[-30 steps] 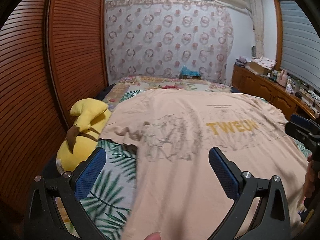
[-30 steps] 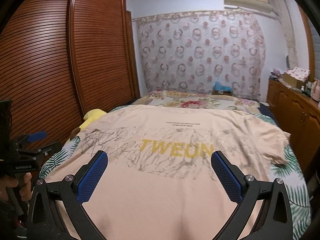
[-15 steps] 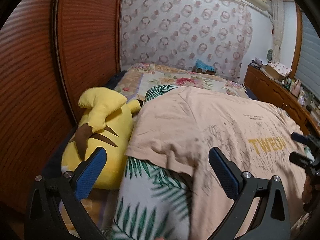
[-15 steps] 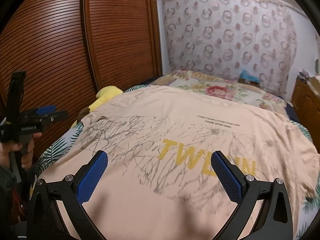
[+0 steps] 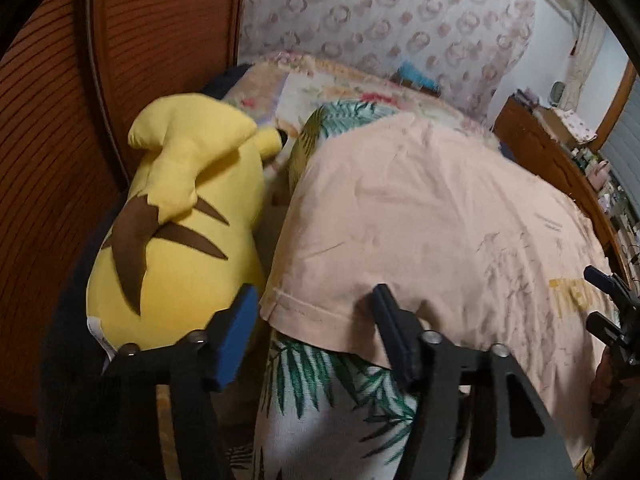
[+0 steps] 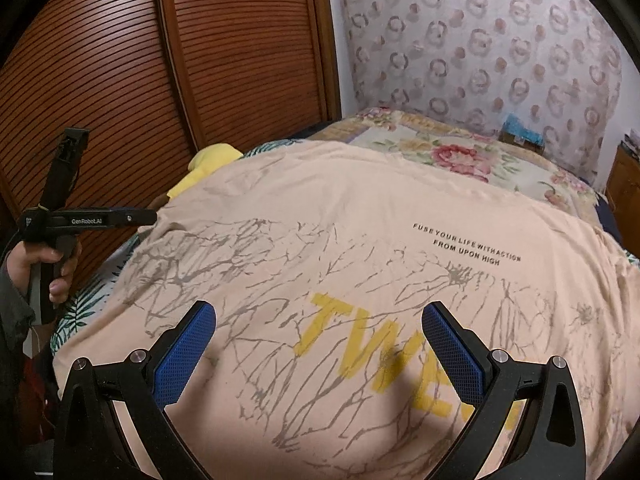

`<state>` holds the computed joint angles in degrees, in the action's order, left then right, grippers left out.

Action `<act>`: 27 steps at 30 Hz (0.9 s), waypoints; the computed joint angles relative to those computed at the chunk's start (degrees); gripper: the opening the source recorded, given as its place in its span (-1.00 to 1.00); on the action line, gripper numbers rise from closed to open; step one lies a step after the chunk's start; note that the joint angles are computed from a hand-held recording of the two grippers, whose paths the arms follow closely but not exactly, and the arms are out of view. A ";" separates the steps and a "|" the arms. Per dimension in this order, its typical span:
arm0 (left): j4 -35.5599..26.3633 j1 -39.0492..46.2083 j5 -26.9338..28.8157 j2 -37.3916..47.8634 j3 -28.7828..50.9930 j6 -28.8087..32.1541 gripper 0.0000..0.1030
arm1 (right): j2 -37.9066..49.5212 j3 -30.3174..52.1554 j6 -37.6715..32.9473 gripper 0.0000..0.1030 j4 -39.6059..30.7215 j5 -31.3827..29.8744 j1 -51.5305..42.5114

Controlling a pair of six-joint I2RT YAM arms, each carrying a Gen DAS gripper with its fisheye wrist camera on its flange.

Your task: Fold small clothes

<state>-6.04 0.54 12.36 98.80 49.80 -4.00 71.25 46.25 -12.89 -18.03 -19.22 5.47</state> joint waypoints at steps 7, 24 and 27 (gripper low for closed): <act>-1.00 0.28 -0.60 -0.85 0.71 1.33 -0.71 | 1.77 0.25 2.09 1.00 1.55 3.36 3.68; -3.91 -9.66 -0.61 -8.91 8.10 3.46 -0.91 | -3.71 -5.92 5.41 1.00 5.62 8.80 7.31; -6.30 -13.44 0.18 -7.04 13.35 4.05 -0.91 | -4.89 -7.04 6.50 1.00 6.05 9.25 7.73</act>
